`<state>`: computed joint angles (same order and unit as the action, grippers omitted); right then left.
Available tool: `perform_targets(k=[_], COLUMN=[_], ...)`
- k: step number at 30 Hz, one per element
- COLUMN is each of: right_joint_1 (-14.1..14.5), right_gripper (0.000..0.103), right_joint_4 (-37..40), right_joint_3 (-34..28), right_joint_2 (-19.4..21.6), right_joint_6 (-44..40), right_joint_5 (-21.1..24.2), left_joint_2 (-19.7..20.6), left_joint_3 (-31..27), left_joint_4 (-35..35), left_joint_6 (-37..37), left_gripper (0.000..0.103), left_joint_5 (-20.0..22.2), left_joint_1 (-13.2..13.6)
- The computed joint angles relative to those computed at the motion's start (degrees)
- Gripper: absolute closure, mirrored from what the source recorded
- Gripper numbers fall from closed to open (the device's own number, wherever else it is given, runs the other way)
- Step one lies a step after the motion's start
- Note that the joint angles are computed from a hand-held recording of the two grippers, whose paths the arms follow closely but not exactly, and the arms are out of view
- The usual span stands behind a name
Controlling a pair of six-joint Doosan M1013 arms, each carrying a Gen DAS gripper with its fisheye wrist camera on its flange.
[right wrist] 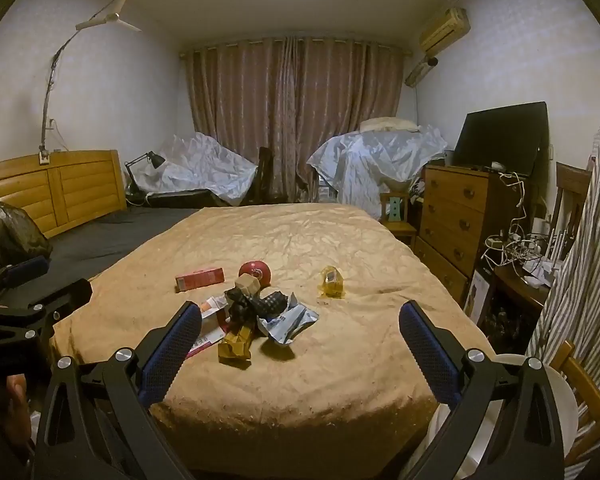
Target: Collect trash
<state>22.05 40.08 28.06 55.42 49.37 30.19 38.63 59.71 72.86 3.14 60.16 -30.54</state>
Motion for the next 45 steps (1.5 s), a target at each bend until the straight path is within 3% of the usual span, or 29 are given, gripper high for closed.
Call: perform_targets(k=[45], right_joint_1=[0.0], right_gripper=[0.004], right_joint_4=[0.1], right_joint_3=[-0.6], right_joint_2=[1.0], right_joint_6=[-0.2], right_joint_5=[2.4], left_joint_2=[0.6], left_joint_3=[-0.4], left_joint_4=[-3.8], left_joint_6=[2.0], left_gripper=[0.005], left_joint_5=[0.5], left_joint_1=[0.9])
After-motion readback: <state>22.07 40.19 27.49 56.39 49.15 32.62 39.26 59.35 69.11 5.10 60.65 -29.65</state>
